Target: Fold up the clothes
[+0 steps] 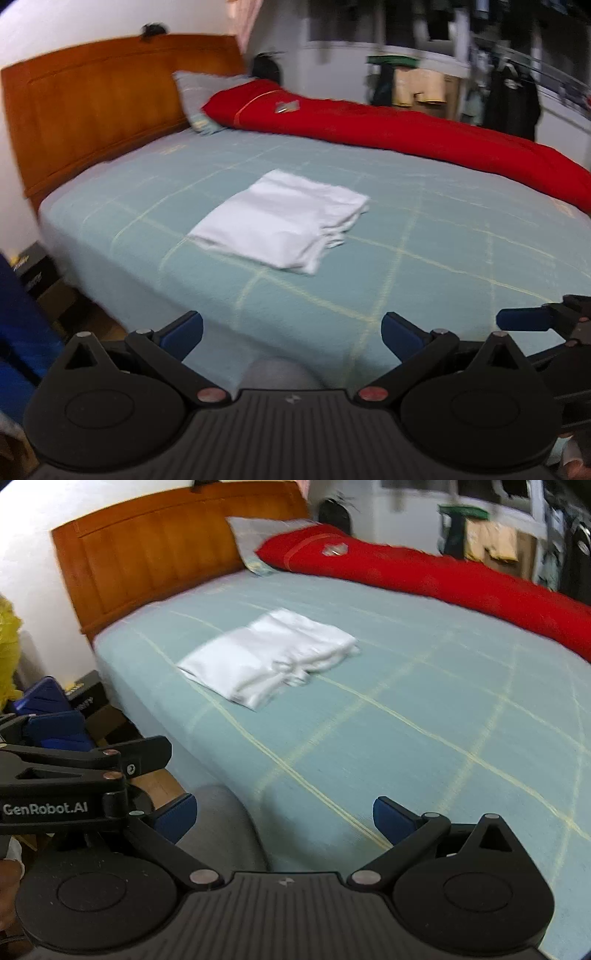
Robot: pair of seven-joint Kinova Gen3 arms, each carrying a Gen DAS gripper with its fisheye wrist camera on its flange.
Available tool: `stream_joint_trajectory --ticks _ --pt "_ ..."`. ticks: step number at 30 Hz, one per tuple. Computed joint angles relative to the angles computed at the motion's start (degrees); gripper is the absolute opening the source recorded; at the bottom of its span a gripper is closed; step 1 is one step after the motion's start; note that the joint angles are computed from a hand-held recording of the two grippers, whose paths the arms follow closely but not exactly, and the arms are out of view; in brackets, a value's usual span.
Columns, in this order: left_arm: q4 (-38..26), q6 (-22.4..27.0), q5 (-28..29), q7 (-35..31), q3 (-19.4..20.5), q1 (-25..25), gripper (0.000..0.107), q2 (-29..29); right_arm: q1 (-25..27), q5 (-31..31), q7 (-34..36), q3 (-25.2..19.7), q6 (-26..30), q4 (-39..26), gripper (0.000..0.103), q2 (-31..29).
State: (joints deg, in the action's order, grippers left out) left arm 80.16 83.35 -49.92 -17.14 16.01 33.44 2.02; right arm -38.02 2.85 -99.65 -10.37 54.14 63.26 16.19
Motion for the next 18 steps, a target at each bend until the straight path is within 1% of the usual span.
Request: stream_joint_trajectory --ticks 1,4,10,15,18 --pt "0.3 0.1 0.6 0.1 -0.3 -0.3 0.102 -0.3 -1.9 2.3 -2.0 0.6 -0.2 -0.2 0.103 0.3" --pt "0.8 0.9 1.6 -0.4 -0.3 -0.9 0.102 -0.3 -5.8 7.3 -6.4 2.0 2.7 -2.1 0.103 2.0" --pt "1.2 0.8 3.8 -0.5 -0.3 -1.4 0.102 -0.4 -6.4 9.1 -7.7 1.9 3.8 -1.9 0.103 2.6" --pt "0.8 1.4 3.4 -0.6 -0.1 -1.1 0.102 -0.1 -7.4 11.5 -8.9 2.2 2.9 -0.8 0.103 2.1" --pt "0.6 1.5 3.4 -0.8 -0.1 -1.0 0.102 -0.1 -7.2 11.8 -8.7 2.0 2.8 -0.7 0.103 1.9"
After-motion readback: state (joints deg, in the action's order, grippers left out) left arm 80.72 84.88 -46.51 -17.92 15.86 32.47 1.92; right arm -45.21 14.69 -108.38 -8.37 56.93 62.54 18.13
